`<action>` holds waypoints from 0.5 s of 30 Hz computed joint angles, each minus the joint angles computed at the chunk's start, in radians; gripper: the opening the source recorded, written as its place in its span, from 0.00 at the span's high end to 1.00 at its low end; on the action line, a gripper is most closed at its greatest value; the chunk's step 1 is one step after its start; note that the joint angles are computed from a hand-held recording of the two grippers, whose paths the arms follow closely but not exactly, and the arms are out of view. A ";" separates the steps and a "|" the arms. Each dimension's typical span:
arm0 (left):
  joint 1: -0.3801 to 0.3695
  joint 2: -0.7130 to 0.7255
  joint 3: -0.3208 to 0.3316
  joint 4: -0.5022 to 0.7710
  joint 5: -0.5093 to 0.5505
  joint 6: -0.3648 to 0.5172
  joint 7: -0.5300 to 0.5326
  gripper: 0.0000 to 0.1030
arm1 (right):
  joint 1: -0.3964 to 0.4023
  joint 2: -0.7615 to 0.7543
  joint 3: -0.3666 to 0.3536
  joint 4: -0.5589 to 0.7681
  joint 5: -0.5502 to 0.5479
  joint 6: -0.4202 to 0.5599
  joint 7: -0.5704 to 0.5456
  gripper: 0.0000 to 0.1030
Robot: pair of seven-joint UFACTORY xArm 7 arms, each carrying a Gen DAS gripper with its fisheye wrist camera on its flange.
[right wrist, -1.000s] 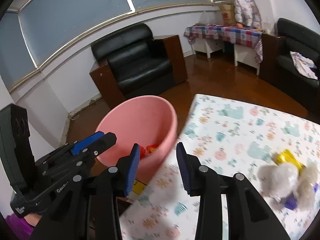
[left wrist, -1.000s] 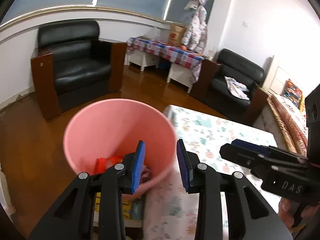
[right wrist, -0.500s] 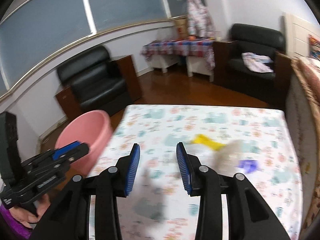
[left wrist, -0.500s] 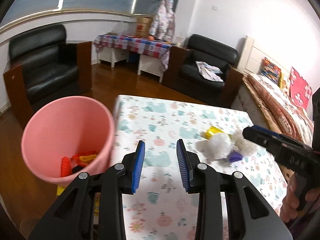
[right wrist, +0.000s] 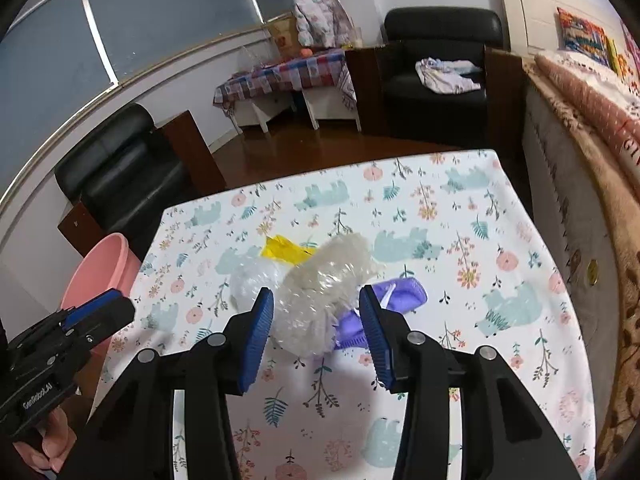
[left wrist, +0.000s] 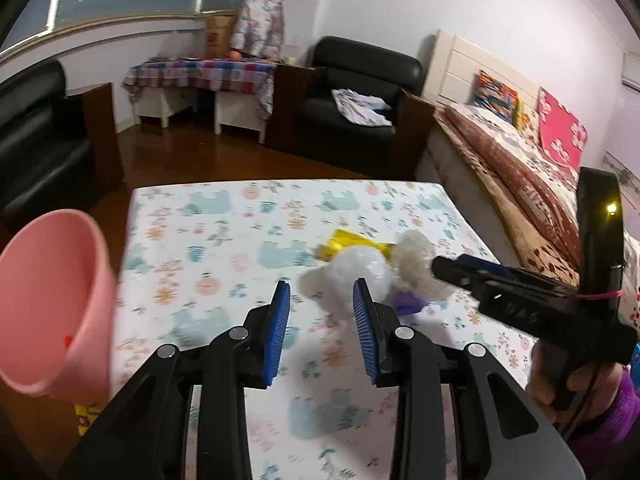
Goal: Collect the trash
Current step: 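Grasp the white plastic bag with the left tool while the right tool grasps the clear bag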
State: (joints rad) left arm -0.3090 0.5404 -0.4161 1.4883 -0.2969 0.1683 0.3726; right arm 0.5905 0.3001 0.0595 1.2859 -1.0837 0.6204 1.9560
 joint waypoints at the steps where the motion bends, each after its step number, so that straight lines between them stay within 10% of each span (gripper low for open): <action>1: -0.014 0.012 0.008 0.018 0.009 0.011 -0.006 0.68 | -0.005 0.001 -0.003 -0.009 -0.002 -0.014 0.006 0.57; 15: -0.165 0.145 0.115 0.189 0.131 0.095 -0.086 0.68 | -0.008 -0.005 -0.038 -0.069 -0.143 -0.167 0.124 0.86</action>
State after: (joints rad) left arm -0.4744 0.6857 -0.3008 1.6770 -0.1663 0.2629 0.2864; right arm 0.5827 0.2952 0.0213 1.2169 -1.2264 0.4539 2.0805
